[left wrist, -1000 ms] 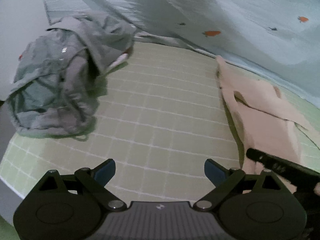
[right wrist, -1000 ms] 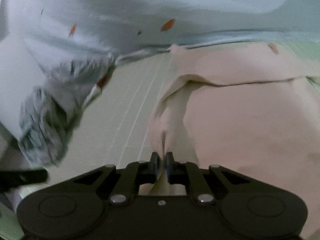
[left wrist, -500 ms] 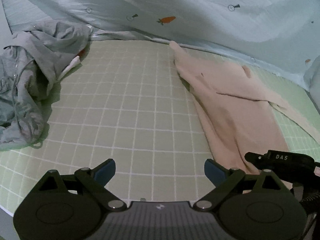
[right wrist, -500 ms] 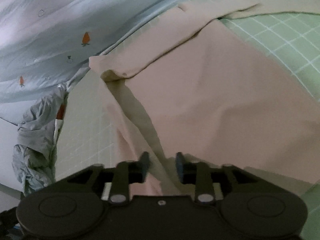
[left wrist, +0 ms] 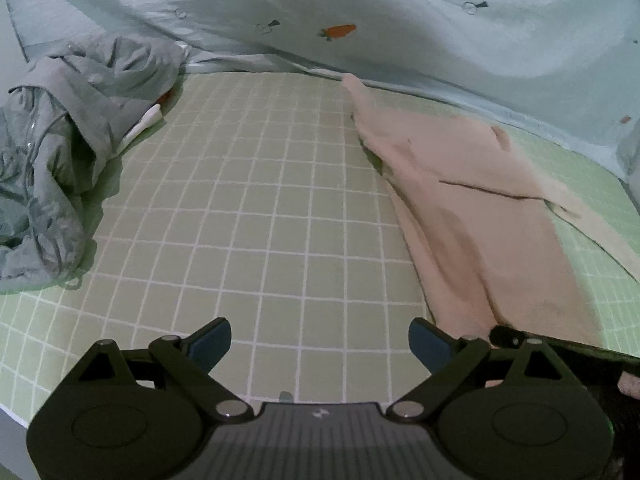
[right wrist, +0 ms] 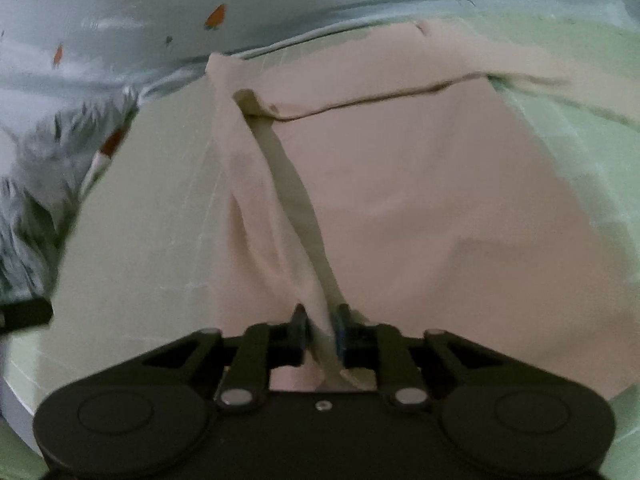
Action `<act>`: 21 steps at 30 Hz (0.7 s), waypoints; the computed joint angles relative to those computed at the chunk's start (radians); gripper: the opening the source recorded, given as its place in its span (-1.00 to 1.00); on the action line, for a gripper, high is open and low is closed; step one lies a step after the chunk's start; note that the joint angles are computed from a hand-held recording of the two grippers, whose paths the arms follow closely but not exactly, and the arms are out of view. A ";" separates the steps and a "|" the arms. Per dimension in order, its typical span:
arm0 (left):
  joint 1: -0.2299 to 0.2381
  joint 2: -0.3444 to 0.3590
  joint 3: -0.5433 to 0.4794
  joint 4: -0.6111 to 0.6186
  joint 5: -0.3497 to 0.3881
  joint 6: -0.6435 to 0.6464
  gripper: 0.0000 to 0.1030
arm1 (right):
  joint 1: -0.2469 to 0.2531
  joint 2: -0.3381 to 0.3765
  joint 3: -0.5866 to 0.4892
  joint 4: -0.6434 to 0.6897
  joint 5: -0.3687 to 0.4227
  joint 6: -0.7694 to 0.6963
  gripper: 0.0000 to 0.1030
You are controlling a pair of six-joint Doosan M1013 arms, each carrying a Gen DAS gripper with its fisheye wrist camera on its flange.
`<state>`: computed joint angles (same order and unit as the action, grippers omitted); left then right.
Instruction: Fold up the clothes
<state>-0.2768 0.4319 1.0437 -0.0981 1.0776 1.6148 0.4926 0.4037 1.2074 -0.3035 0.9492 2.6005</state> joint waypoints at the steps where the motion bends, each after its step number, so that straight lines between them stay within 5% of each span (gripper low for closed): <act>1: -0.002 0.004 -0.006 0.003 0.002 -0.017 0.85 | -0.002 -0.002 -0.001 -0.008 0.007 -0.010 -0.35; 14: -0.039 0.122 -0.184 0.064 0.067 -0.274 0.85 | -0.112 -0.083 0.092 -0.069 0.053 0.098 0.43; 21: -0.058 0.262 -0.407 0.083 0.146 -0.327 0.85 | -0.212 -0.058 0.078 -0.057 -0.012 0.084 0.45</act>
